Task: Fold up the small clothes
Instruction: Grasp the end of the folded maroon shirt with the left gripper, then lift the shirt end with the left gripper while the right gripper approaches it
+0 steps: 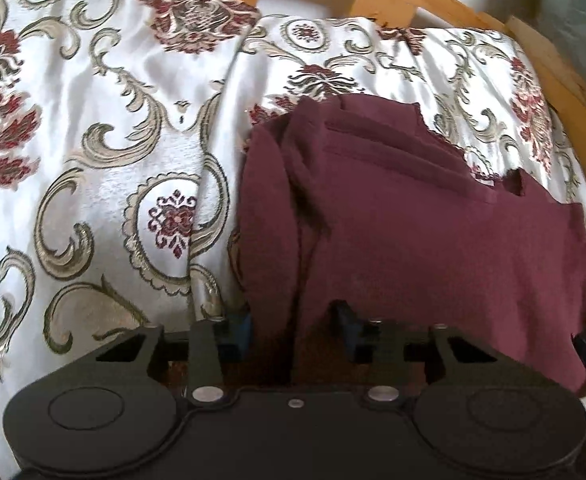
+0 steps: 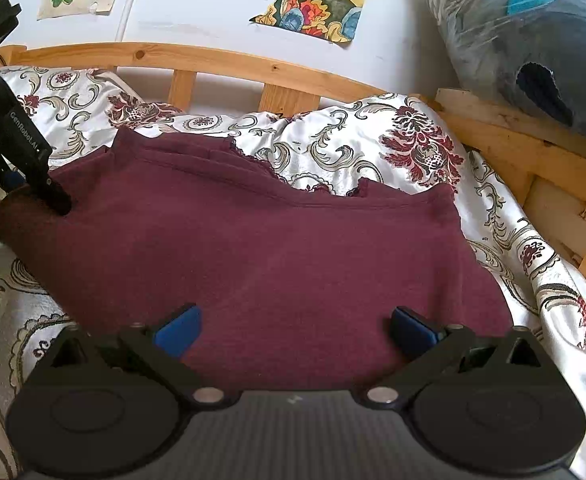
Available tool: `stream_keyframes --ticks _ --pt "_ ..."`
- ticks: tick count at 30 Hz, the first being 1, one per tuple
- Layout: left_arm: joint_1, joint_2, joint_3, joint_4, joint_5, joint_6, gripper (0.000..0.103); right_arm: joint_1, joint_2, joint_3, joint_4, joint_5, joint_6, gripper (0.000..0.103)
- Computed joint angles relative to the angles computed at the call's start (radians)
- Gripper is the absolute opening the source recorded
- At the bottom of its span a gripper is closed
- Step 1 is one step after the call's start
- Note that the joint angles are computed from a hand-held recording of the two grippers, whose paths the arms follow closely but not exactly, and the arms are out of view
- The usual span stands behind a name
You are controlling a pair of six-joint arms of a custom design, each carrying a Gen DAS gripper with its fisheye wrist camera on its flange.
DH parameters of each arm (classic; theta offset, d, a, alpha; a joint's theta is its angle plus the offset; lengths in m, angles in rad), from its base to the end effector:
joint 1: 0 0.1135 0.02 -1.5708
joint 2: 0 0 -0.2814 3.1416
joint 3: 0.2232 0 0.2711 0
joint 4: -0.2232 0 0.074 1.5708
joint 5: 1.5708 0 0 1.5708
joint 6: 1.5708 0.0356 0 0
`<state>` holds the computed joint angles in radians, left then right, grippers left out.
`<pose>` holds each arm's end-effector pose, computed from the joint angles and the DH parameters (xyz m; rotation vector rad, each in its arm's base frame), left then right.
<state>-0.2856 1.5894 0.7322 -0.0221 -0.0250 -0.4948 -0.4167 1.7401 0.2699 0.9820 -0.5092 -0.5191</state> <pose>0.3011 -0.0875 0.1498 -0.2695 2.4605 -0.3105 0.2324 -0.0839 0.0846 -0.4085 1.9512 -0.0766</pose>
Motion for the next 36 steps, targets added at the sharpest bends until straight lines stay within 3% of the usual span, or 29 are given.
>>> stream_keyframes --ticks 3,6,15,23,30,36 --pt "-0.013 -0.008 0.026 -0.049 -0.024 -0.031 0.024 -0.004 -0.001 0.008 -0.014 -0.008 0.003 0.103" --pt "-0.032 -0.020 0.052 -0.096 -0.050 -0.032 0.020 -0.010 -0.003 0.012 -0.023 -0.021 0.007 0.103" --pt "-0.046 -0.052 0.121 -0.192 -0.052 -0.017 0.015 -0.001 -0.060 -0.033 0.024 -0.007 -0.032 0.103" --pt "-0.104 -0.035 0.255 -0.341 -0.115 0.040 0.015 -0.032 -0.141 0.019 -0.158 -0.024 -0.012 0.103" --pt "-0.231 -0.057 0.301 -0.279 -0.178 0.155 0.013 -0.103 -0.209 0.054 -0.239 -0.072 -0.017 0.103" --pt "-0.357 0.063 0.446 -0.256 -0.178 0.257 0.013 -0.195 -0.194 0.145 -0.279 -0.074 -0.021 0.103"
